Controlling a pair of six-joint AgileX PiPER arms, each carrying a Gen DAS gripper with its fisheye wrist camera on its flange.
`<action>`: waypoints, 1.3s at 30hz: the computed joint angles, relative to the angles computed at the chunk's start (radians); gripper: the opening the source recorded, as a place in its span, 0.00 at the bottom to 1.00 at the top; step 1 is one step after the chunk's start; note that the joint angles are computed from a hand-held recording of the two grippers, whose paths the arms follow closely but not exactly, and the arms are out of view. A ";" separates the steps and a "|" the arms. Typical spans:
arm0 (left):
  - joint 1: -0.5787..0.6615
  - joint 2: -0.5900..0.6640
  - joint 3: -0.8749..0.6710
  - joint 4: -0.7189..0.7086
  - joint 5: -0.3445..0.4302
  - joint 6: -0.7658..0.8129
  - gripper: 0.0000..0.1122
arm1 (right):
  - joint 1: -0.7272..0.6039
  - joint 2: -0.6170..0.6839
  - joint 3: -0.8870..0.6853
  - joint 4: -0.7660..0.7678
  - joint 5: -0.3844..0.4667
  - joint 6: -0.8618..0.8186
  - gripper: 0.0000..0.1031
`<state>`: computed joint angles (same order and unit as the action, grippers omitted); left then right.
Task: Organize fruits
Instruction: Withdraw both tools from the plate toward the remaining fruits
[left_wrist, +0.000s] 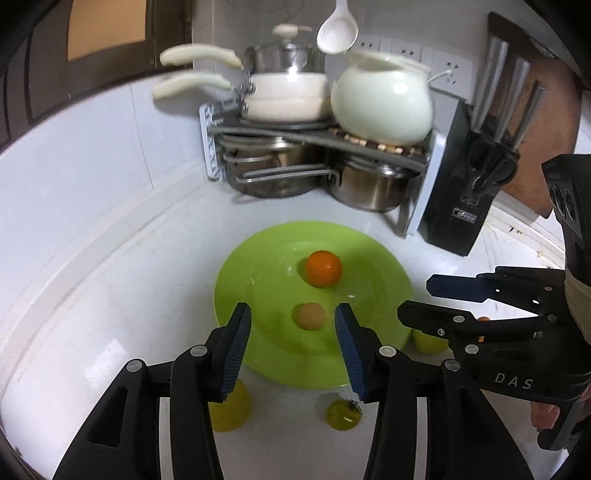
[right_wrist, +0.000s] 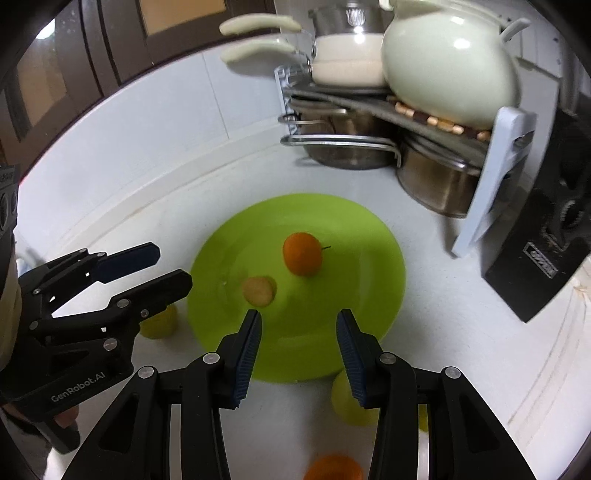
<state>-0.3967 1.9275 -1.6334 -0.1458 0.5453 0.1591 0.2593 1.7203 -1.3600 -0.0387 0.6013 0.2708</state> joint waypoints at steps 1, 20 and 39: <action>-0.004 -0.025 0.028 -0.001 -0.020 0.003 0.45 | 0.006 -0.027 0.023 -0.015 -0.008 0.017 0.42; -0.188 -0.362 0.362 0.246 -0.193 -0.243 0.68 | 0.159 -0.498 0.359 -0.508 0.057 0.557 0.64; -0.428 -0.345 0.451 0.383 -0.351 -0.347 0.70 | 0.242 -0.846 0.569 -0.674 0.353 0.632 0.64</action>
<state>-0.8244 1.5825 -1.1829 0.2375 0.1943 -0.1875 0.5012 0.8744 -0.7906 -0.7125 0.9546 0.9024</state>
